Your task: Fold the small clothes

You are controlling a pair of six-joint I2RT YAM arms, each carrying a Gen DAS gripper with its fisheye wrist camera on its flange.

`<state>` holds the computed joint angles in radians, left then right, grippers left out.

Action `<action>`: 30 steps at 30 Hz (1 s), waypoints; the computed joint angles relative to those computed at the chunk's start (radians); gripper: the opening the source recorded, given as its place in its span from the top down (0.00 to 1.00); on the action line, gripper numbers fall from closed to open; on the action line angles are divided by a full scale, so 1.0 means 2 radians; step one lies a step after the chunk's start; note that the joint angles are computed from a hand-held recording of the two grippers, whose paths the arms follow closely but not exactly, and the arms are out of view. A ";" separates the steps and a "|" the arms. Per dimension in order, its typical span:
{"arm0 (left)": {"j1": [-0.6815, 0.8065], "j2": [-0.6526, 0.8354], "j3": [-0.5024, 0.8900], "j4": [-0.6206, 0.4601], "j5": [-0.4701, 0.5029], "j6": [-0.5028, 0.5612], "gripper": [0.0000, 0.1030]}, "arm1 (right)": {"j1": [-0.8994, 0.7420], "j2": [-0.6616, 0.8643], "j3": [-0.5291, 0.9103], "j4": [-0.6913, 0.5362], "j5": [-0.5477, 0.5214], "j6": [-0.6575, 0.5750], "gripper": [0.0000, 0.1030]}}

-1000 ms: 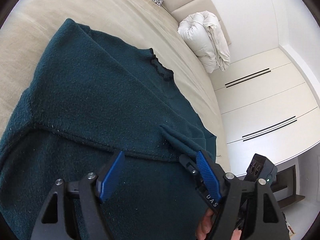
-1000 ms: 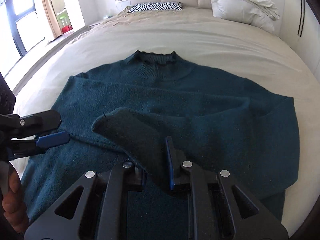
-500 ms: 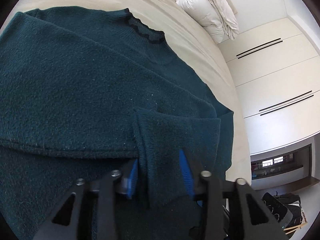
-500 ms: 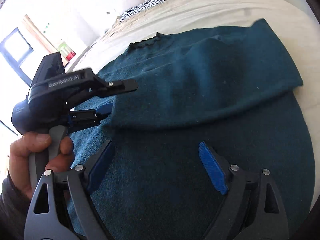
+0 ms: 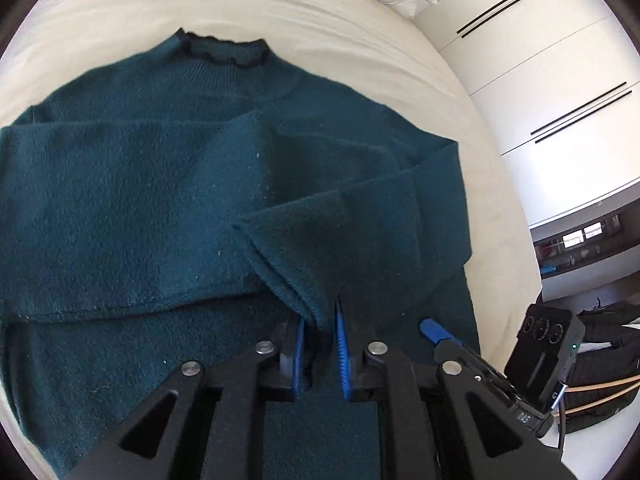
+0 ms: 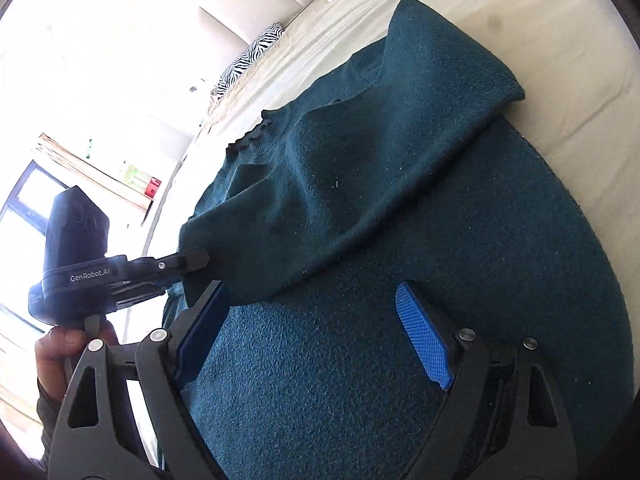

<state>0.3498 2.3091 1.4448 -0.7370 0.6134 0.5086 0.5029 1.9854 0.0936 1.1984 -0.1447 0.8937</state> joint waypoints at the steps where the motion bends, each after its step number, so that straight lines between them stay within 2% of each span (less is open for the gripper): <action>1: 0.002 0.021 0.011 0.003 -0.001 -0.014 0.60 | 0.006 -0.011 0.003 -0.017 0.008 0.000 0.18; 4: 0.028 0.050 0.015 0.008 0.047 -0.040 0.59 | 0.013 -0.034 0.001 -0.039 0.011 -0.002 0.18; 8: 0.019 0.011 -0.040 0.060 0.027 -0.042 0.60 | -0.002 -0.020 0.005 -0.024 -0.006 -0.005 0.18; 11: 0.003 -0.005 -0.058 0.079 0.011 -0.049 0.70 | 0.004 -0.025 0.019 -0.045 0.004 0.000 0.18; 13: -0.004 -0.010 -0.064 0.087 0.009 -0.062 0.87 | 0.010 -0.035 0.025 -0.066 0.011 -0.001 0.18; 14: -0.009 -0.017 -0.072 0.097 0.002 -0.068 0.90 | 0.010 -0.046 0.021 -0.074 0.010 -0.003 0.18; 18: -0.029 -0.072 -0.135 0.168 -0.035 -0.057 0.91 | -0.015 -0.127 0.008 -0.126 -0.021 -0.011 0.18; 20: -0.044 -0.114 -0.199 0.243 -0.064 -0.045 0.91 | -0.041 -0.199 0.020 -0.197 -0.041 -0.031 0.18; 21: -0.053 -0.139 -0.241 0.297 -0.081 -0.042 0.91 | -0.055 -0.230 0.037 -0.241 -0.050 -0.045 0.18; 24: -0.085 -0.197 -0.383 0.495 -0.142 -0.006 0.92 | -0.084 -0.260 0.143 -0.395 -0.059 -0.113 0.18; 26: -0.099 -0.207 -0.453 0.607 -0.161 0.028 0.92 | -0.099 -0.227 0.225 -0.450 -0.058 -0.161 0.18; 28: -0.116 -0.201 -0.504 0.700 -0.174 0.054 0.92 | -0.117 -0.152 0.336 -0.533 -0.077 -0.197 0.20; 30: -0.125 -0.190 -0.530 0.754 -0.178 0.076 0.92 | -0.128 -0.073 0.443 -0.620 -0.076 -0.218 0.33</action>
<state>0.0991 1.9297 0.3844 0.7719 0.2573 0.6598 0.2469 1.8390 0.9794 -0.0411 -0.2957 0.4582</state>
